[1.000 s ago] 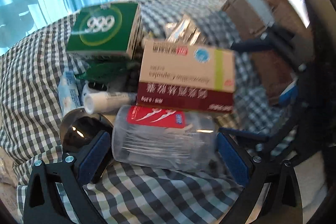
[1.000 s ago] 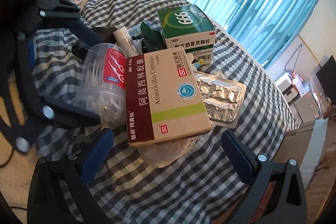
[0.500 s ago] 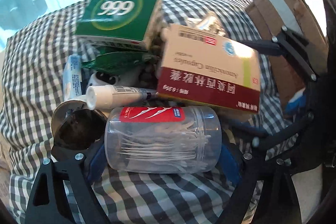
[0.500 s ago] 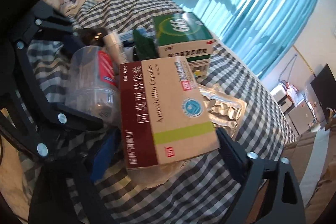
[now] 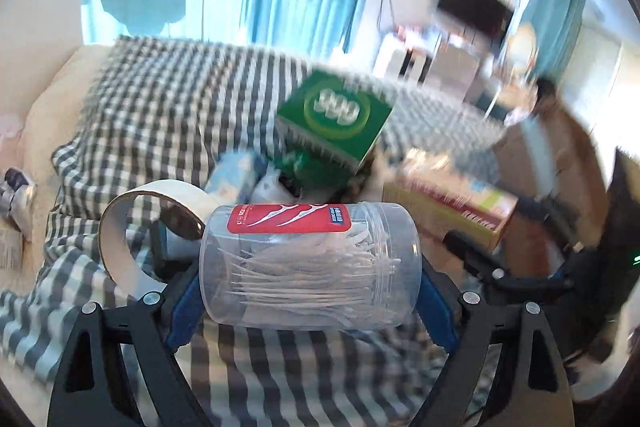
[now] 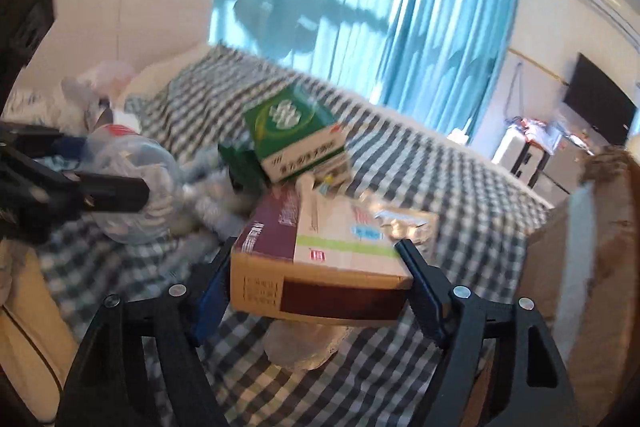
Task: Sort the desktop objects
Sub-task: 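Carry the jar and Amoxicillin box over to the cardboard box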
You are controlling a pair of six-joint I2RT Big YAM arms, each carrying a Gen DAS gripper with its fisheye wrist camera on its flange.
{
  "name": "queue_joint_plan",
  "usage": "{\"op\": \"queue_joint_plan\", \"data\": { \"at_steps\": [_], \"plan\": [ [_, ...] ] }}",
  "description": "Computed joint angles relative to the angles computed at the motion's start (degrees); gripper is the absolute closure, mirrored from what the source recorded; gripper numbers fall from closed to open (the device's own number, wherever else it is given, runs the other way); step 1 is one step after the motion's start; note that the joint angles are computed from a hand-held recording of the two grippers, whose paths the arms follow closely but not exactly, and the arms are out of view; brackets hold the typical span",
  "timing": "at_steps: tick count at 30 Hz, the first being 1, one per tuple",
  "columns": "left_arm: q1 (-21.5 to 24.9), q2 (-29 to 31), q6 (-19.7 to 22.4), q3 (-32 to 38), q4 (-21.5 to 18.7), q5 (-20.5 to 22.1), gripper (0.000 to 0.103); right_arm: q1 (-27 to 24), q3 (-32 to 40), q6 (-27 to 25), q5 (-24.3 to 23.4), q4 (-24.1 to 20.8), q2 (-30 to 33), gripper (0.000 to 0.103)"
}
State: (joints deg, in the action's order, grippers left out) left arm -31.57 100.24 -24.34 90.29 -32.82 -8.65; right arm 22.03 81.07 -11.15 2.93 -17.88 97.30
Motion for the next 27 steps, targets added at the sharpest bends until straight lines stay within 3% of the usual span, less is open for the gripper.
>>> {"op": "queue_joint_plan", "data": {
  "at_steps": [4,7,10,20,27],
  "plan": [
    [-1.62,-3.62,0.47,-2.72,3.1,-7.18,0.012,0.07,-2.77,2.44,0.41,2.91,-3.01,0.027],
    [-0.96,-7.3,0.87,-5.61,5.88,-6.81,0.012,0.11,-5.16,3.98,0.44,6.36,-5.74,0.027],
    [-2.31,-8.6,1.96,-6.34,7.56,-12.53,0.012,0.02,-7.59,4.57,0.1,10.64,-8.71,0.027],
    [-4.73,-11.46,5.27,-9.2,14.22,-18.4,0.012,1.28,-15.7,3.87,5.81,21.48,-20.02,0.027],
    [-8.2,-14.32,8.77,-9.94,17.62,-23.99,0.012,0.82,-19.09,4.66,8.17,23.19,-26.45,0.027]
  ]
}}
